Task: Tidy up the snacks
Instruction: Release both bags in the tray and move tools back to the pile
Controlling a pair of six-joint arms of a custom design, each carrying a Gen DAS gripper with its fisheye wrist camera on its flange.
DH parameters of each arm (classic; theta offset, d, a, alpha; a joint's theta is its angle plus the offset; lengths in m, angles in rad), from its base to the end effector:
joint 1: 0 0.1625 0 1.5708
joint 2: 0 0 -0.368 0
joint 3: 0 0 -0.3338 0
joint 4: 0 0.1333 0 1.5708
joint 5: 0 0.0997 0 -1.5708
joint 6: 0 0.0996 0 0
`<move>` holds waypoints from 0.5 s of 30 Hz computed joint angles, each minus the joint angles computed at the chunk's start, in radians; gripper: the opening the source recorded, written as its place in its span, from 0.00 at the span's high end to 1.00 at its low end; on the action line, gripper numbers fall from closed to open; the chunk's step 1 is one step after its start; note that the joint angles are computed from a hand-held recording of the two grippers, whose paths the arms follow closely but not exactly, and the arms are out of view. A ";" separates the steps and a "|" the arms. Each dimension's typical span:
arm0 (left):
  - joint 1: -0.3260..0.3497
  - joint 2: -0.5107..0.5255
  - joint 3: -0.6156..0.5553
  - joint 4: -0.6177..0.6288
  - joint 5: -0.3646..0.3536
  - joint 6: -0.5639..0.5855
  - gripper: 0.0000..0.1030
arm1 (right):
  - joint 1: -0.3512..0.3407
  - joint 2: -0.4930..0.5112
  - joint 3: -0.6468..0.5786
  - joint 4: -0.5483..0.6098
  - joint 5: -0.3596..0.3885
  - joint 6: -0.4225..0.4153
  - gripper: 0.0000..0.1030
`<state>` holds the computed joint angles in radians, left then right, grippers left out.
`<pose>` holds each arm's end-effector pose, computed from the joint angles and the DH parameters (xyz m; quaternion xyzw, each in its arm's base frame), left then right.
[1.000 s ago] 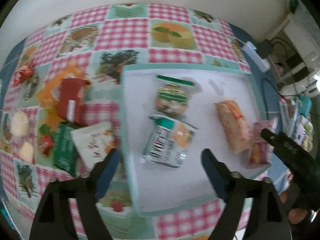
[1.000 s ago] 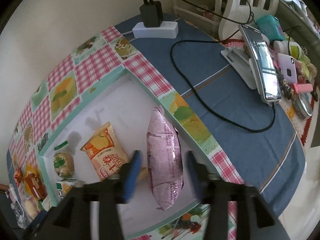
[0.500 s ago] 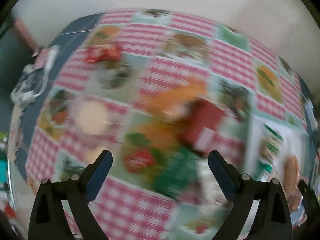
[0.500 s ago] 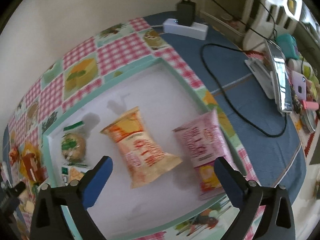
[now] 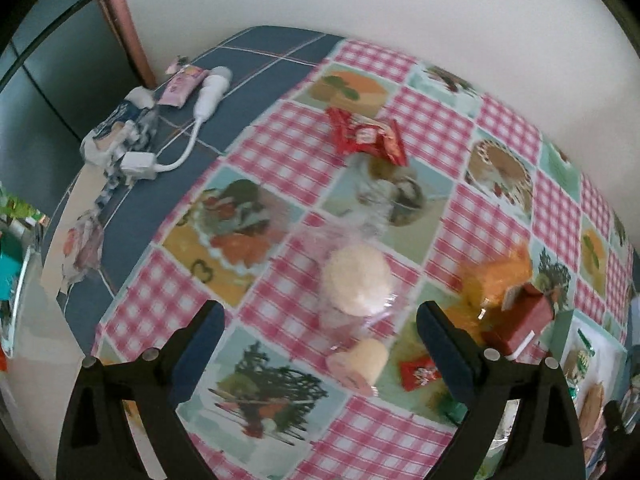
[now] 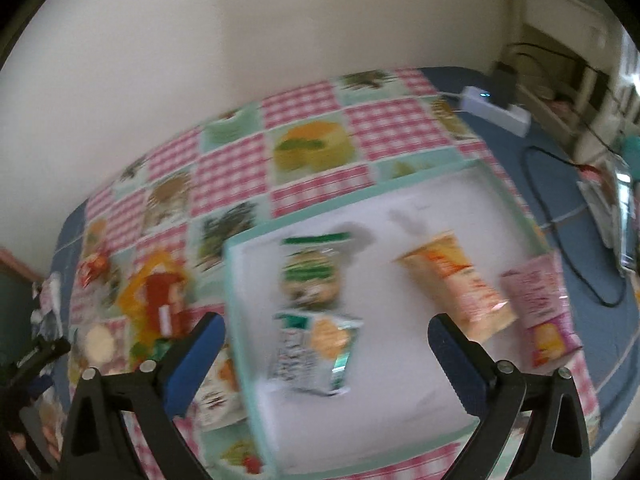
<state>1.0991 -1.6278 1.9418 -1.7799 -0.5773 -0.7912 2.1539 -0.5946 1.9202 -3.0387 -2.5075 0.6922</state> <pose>0.0159 -0.4459 0.3623 -0.1150 0.8707 -0.2437 0.4114 0.3157 -0.3823 0.0006 -0.0806 -0.8870 0.3190 0.3240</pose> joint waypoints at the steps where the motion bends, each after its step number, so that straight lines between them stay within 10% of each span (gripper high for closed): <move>1: 0.006 -0.007 0.000 -0.008 -0.001 0.006 0.06 | 0.004 0.015 -0.018 0.007 0.012 -0.007 0.00; 15: 0.125 -0.013 -0.008 -0.103 -0.133 0.071 0.06 | 0.022 0.179 -0.222 0.124 0.150 -0.063 0.02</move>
